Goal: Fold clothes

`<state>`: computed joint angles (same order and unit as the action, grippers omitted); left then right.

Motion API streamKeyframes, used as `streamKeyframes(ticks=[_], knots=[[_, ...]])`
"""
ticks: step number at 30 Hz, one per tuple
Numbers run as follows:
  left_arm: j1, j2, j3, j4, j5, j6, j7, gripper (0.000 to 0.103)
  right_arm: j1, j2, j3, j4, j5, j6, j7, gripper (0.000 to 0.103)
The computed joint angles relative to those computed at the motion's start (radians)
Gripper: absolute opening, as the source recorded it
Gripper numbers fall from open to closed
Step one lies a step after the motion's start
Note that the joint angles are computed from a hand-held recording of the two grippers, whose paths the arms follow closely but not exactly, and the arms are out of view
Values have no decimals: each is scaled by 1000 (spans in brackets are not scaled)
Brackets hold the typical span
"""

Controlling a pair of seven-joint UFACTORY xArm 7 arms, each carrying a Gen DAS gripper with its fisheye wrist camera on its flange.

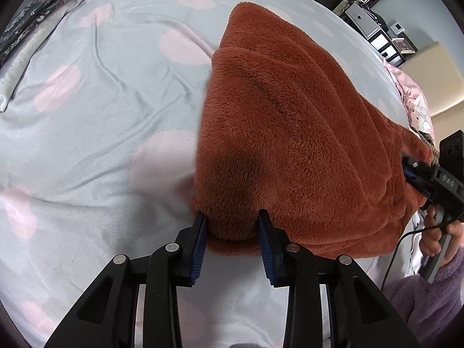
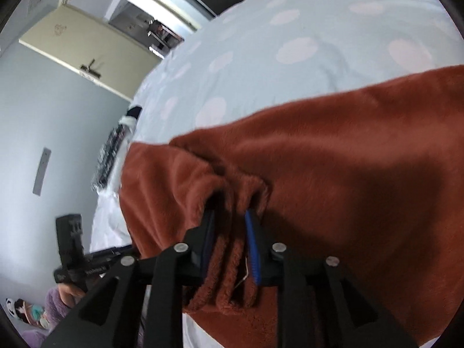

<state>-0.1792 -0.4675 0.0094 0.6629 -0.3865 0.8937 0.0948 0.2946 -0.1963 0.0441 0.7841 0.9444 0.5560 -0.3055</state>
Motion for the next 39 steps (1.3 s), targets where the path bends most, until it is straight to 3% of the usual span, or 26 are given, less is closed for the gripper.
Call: streamKeyframes(ticks=[5, 9, 16, 22, 27, 34, 39], knots=[[0, -15, -3, -16, 6, -4, -4, 35, 13, 9, 26, 17, -62, -16, 33, 24], [-10, -10, -17, -3, 5, -4, -28, 35, -1, 51, 54, 43, -196, -19, 140, 23], [-29, -7, -30, 8, 13, -8, -62, 35, -10, 106, 13, 59, 81, 25, 54, 26], [-40, -18, -33, -5, 13, -12, -78, 35, -42, 114, 27, 69, 129, 34, 7, 25], [-48, -29, -38, -16, 19, -16, -90, 35, -22, 87, 68, 58, -37, -57, 65, 15], [-68, -58, -25, -36, -9, -24, -80, 35, 10, 30, 49, 60, -169, -157, 104, 12], [-77, -41, -30, -34, -10, -2, -74, 35, -23, 109, 38, 110, -325, -125, 229, 12]])
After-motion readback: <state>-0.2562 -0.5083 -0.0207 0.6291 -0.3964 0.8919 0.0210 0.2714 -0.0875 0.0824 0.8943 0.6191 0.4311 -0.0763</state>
